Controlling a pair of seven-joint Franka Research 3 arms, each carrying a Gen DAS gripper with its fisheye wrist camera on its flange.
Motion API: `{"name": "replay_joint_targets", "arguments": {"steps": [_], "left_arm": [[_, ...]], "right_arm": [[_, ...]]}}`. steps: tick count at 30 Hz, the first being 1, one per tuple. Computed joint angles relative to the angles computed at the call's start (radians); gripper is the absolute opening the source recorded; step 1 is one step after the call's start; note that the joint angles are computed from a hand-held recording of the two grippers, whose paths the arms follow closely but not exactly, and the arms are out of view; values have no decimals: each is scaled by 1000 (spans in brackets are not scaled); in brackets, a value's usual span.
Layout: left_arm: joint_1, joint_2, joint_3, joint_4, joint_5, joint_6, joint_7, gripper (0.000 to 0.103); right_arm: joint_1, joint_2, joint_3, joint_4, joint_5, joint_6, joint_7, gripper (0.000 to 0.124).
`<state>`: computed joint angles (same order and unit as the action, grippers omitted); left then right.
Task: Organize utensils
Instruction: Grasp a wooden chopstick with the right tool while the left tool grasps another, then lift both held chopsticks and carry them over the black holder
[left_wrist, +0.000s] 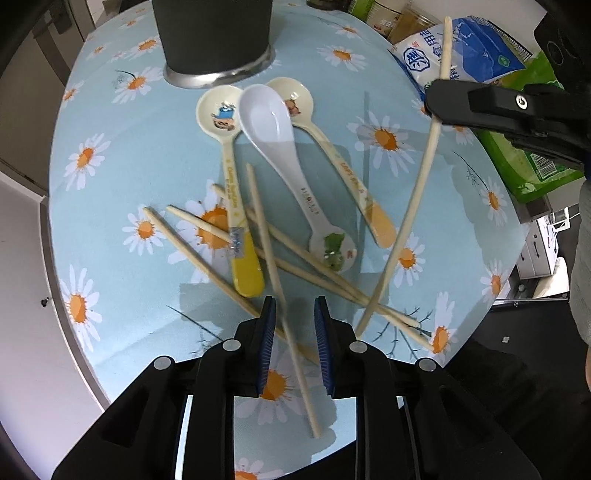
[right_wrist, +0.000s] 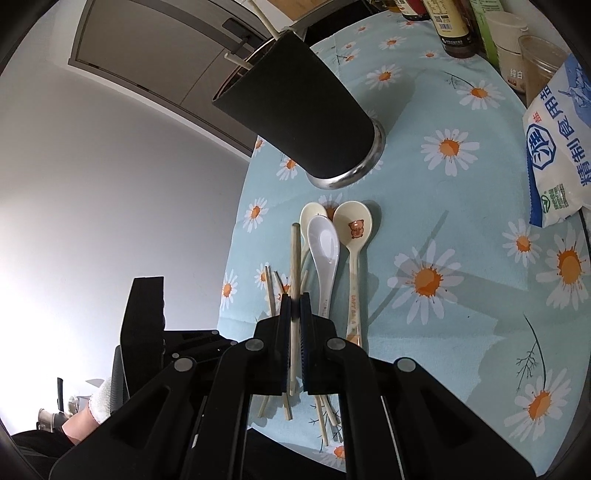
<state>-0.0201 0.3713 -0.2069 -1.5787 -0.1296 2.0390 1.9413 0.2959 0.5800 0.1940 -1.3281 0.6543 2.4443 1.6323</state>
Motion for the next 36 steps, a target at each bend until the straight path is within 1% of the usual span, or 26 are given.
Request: {"name": "replay_joint_targets", "arguments": {"steps": [2,4,7,9,10,11,15,19,22,27,30,34,36], "left_arm": [[-7,2,5,-4,17,6,-19,20],[-12,15,7,11,24,-7,-46,20],[-8,28,6,24,13,-13,-81,18],[-5,35,7,33,14,-14,-96,12],[-8,40,8,37,23,-14,-105,5],[-2,45,7,45,19,-20,-100,4],[2,45,6,41,23,-1,-102,4],[16,34,3,25,2,18,-101,3],[33,1,-2,-8,-35,39,-81,3],[62,-21,-3,-21,-113,84,-52,3],[84,-50,-11,-31,-190,106,-20,3],[94,-111,-12,-83,-280,192,45,3],[95,-126,-12,-90,-328,221,68,3]], "right_arm": [[-4,5,2,7,4,-6,-2,6],[-8,10,5,13,11,-13,-9,6],[-8,10,7,17,12,-12,-21,6],[-8,6,8,10,17,-2,-30,6],[-8,5,8,8,20,0,-31,6],[-8,3,8,5,22,3,-32,6],[-4,-2,-2,-5,7,16,-27,6],[-1,-6,-5,-5,-4,16,-21,6],[13,-6,-17,5,-38,6,-7,6],[29,-8,-33,21,-91,-7,23,6],[36,-8,-36,32,-114,-6,30,6],[51,-7,-48,60,-162,-1,34,6],[58,-4,-54,76,-183,2,39,6]]}}
